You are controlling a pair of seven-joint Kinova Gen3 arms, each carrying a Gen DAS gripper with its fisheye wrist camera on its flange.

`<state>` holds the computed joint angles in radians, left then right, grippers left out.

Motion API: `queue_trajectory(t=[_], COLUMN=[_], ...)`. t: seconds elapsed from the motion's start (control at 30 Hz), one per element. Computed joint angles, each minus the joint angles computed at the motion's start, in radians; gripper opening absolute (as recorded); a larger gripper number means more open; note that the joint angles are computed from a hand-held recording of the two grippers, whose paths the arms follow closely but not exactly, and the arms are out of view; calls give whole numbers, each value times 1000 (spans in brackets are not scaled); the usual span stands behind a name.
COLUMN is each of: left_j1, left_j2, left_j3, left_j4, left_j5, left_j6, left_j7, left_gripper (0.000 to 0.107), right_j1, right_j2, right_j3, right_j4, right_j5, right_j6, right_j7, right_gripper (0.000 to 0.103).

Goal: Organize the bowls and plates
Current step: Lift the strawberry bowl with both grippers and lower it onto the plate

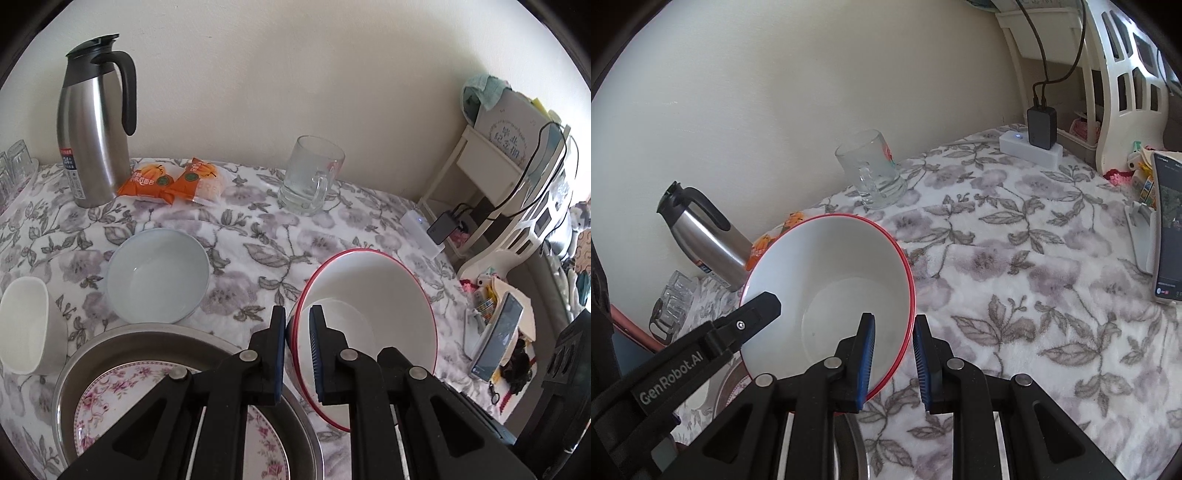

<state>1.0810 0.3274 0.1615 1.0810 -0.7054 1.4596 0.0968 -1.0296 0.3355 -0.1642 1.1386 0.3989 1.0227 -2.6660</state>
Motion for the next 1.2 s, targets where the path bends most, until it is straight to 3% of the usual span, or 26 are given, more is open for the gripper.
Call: queue_trajectory(t=[0.53,0.77,1.2], left_j1=[53,56,46], left_j2=[-23,-100,-167], left_j3=[22,59,156], left_j4=[-34,91,180], left_j5=[-33,-44,-58], left_j6=[93,30,71], left_j7=[26,201,363], left_gripper=[13,13,13], right_j1=[-44,-57,-114], right_j2=[-24,-35,-26], right_j3=[-17,-34,-51], right_j4=[-5,2,-25], right_j5=[32,27,32], right_j6=[30,39,79], right_j7=[-28,-25,-23], right_gripper=[23,23,23])
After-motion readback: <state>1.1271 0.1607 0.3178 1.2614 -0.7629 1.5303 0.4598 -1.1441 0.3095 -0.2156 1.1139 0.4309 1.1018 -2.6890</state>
